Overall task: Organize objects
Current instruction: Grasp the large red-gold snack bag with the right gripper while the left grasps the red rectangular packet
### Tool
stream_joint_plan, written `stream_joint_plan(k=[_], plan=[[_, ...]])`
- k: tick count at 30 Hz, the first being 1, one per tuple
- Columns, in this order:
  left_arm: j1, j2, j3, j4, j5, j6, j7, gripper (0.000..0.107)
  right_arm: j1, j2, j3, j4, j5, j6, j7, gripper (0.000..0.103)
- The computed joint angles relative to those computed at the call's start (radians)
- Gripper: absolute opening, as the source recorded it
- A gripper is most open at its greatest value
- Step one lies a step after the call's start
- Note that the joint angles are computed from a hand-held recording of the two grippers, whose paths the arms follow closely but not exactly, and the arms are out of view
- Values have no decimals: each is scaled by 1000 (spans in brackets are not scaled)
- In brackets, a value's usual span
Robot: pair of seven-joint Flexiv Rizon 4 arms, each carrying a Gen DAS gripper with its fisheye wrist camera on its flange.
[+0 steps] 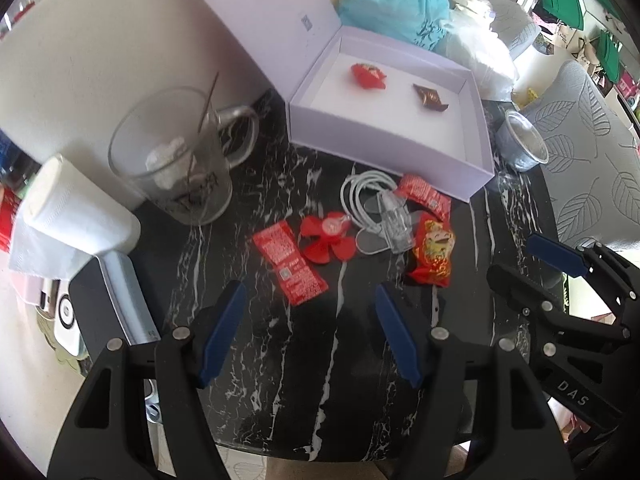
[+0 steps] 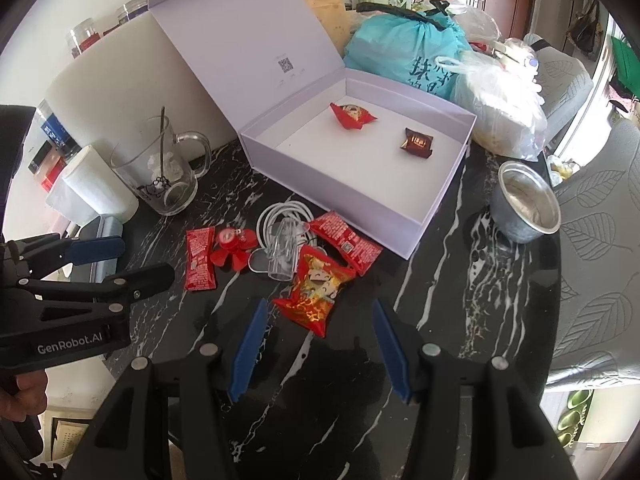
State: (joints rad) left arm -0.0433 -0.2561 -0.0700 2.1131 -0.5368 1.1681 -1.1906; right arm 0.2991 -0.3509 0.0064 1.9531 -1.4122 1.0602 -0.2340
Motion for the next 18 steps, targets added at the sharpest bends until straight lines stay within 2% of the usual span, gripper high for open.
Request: stream_joint_plan(k=[6, 10, 18], plan=[[5, -30, -23, 19, -52, 23, 8, 66, -19, -33, -15, -6, 36, 48, 18, 55], [15, -45, -64, 44, -157, 95, 45, 66, -27, -58, -36, -19, 29, 89, 56, 55], [16, -109, -66, 12, -130, 119, 11, 66, -16, -115, -62, -63, 93, 121, 63, 57]])
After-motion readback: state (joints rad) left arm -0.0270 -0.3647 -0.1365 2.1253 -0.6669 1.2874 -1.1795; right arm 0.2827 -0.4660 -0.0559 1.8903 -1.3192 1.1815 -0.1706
